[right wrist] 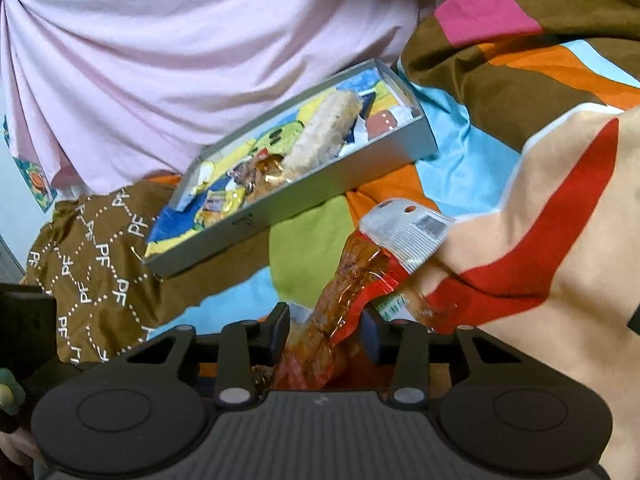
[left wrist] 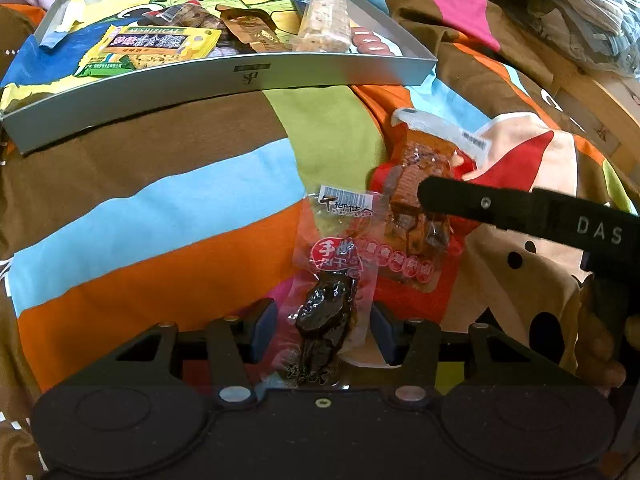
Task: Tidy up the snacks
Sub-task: 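Lift and carry red snack pack and dried-meat pack over the grey tray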
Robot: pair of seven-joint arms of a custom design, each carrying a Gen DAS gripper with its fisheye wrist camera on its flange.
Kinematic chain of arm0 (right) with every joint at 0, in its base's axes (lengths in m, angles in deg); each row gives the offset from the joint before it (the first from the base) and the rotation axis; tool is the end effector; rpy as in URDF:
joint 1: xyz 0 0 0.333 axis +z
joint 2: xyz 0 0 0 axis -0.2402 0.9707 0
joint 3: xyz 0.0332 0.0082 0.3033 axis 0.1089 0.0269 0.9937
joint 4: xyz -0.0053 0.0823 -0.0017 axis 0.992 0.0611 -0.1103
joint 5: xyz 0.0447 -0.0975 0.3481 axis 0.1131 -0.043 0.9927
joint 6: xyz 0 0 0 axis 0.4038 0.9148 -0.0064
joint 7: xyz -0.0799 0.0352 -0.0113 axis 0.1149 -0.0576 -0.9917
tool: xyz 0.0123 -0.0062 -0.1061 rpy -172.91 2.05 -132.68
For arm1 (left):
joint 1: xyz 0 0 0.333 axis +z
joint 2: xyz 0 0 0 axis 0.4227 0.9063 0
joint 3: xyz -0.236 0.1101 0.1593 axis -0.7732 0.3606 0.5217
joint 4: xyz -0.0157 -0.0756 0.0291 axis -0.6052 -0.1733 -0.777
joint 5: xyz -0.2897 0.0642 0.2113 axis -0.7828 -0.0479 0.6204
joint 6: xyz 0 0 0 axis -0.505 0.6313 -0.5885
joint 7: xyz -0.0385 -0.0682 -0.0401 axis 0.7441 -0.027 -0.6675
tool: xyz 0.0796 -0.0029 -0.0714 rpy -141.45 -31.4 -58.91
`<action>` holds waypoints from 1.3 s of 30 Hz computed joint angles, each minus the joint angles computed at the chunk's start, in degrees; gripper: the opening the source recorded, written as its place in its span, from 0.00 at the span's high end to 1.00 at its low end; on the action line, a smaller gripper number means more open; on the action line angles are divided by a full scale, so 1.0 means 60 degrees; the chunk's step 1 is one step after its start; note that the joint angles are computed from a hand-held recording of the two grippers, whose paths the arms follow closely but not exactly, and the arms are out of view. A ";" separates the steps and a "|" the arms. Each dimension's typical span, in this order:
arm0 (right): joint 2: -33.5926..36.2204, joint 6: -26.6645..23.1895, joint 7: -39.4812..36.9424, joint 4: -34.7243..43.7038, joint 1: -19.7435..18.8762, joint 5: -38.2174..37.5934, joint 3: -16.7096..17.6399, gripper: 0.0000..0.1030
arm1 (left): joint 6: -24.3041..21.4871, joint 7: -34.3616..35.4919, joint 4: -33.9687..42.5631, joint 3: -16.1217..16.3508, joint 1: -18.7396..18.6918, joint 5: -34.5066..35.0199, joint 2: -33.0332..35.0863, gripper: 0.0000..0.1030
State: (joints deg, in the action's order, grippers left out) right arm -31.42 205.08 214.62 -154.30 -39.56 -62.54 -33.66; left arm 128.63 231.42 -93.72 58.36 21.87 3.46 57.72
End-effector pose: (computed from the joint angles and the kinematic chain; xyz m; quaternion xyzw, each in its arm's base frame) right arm 0.4048 0.1775 0.4823 -0.4561 0.7358 -0.2106 0.4540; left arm 0.5380 -0.1101 0.4786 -0.3840 0.8572 -0.3428 0.0170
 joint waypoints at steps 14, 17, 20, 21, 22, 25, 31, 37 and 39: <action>0.1348 0.0991 -0.1659 0.0328 0.0410 0.0541 -0.0299 0.60 | 0.0103 -0.0074 -0.0058 -0.0013 -0.0011 0.0023 -0.0027 0.49; 0.1616 0.0880 -0.1888 0.0415 0.0929 0.0752 -0.0801 0.60 | 0.0072 -0.0101 -0.0009 -0.0011 -0.0019 0.0082 -0.0001 0.49; 0.1982 0.0932 -0.1779 0.0463 0.2117 0.0803 -0.2005 0.57 | 0.0032 -0.0010 0.0028 -0.0020 -0.0026 0.0126 0.0023 0.46; 0.2114 0.0989 -0.1585 0.0465 0.2758 0.0684 -0.2683 0.57 | 0.0005 0.0055 0.0037 -0.0031 -0.0035 0.0134 0.0029 0.43; 0.2211 0.1057 -0.1431 0.0455 0.3237 0.0601 -0.3196 0.57 | -0.0020 0.0160 0.0037 -0.0041 -0.0044 0.0138 0.0030 0.41; 0.2350 0.1258 -0.0921 0.0369 0.4524 0.0282 -0.4600 0.57 | 0.0078 0.0468 -0.0072 -0.0099 -0.0121 0.0159 -0.0025 0.32; 0.2258 0.1067 -0.1690 0.0390 0.4789 0.1273 -0.4673 0.71 | 0.0298 0.0491 -0.0009 -0.0141 -0.0220 0.0259 0.0097 0.35; 0.2143 0.0661 -0.2581 0.0463 0.4653 0.2324 -0.4356 0.84 | 0.0605 0.0210 -0.0016 -0.0178 -0.0236 0.0558 0.0116 0.53; 0.2030 0.0399 -0.2983 0.0546 0.4150 0.2565 -0.3805 0.84 | 0.0871 0.0126 -0.0180 -0.0223 -0.0289 0.0651 0.0012 0.53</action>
State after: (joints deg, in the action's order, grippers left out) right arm -19.23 207.48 196.73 -151.03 -14.65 -47.15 -56.49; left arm 133.85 232.18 -94.80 57.02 20.13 7.37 57.79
